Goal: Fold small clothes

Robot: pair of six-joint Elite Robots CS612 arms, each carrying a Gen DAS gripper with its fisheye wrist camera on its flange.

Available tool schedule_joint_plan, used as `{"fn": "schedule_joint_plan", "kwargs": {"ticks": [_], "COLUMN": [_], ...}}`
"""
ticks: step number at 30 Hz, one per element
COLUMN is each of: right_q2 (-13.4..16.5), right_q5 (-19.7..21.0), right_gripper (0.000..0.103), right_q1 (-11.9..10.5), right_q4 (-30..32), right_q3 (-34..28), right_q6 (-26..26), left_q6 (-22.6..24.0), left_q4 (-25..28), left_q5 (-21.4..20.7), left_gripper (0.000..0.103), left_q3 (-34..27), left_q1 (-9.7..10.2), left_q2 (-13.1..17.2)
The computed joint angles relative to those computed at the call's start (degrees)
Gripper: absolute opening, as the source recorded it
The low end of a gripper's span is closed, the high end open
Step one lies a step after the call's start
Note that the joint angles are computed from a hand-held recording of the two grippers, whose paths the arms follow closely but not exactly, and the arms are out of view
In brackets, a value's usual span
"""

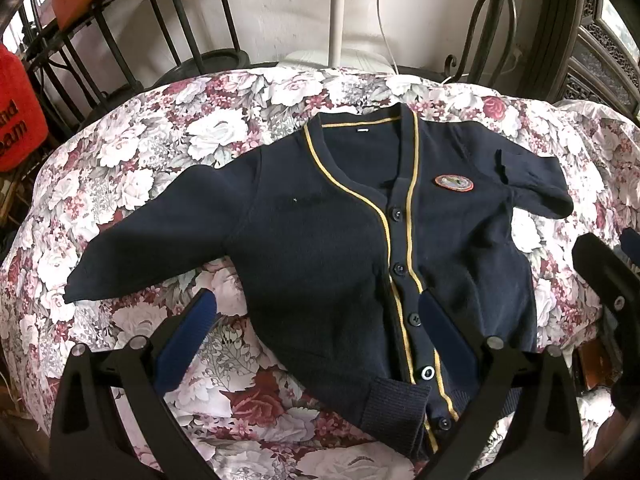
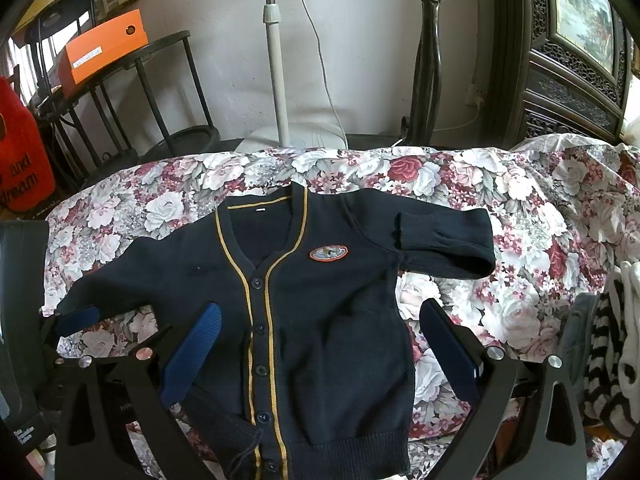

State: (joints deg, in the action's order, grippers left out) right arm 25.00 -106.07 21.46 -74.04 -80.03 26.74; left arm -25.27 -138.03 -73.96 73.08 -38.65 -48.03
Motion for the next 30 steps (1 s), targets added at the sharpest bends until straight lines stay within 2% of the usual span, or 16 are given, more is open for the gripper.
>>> {"fn": "schedule_joint_plan", "kwargs": {"ticks": [11, 16, 21, 23, 26, 28, 30], "right_q2": [0.88, 1.68, 3.26, 3.96, 4.94, 5.62, 6.26], "right_q5": [-0.11, 0.77, 3.52, 4.01, 4.43, 4.68, 6.17], "right_gripper": [0.099, 0.099, 0.099, 0.099, 0.099, 0.099, 0.094], "right_q1": [-0.46, -0.86, -1.72, -1.92, -2.33, -2.80, -3.51], "right_q4": [2.13, 4.60, 10.69, 12.56, 15.12, 16.72, 17.79], "right_q3": [-1.65, -2.84, -5.38, -6.38, -7.91, -8.98, -9.85], "right_q6": [-0.41, -2.60, -3.19, -3.48, -2.86, -1.66, -0.06], "left_q6": [-0.35, -0.78, -0.38, 0.03, 0.17, -0.49, -1.50], "left_q4": [4.23, 9.36, 15.49, 17.25, 19.64, 20.27, 20.44], "left_q5": [-1.79, -6.25, -12.03, -12.93, -12.07, -9.61, -8.57], "left_gripper": [0.098, 0.098, 0.098, 0.098, 0.098, 0.098, 0.098], "left_q3": [-2.54, -4.40, -6.06, -6.80, -7.95, -8.23, -8.12], "left_q1": [0.25, 0.76, 0.80, 0.59, -0.09, -0.75, -1.07], "left_q2": [0.92, 2.51, 4.77, 5.68, 6.98, 7.49, 7.64]}}
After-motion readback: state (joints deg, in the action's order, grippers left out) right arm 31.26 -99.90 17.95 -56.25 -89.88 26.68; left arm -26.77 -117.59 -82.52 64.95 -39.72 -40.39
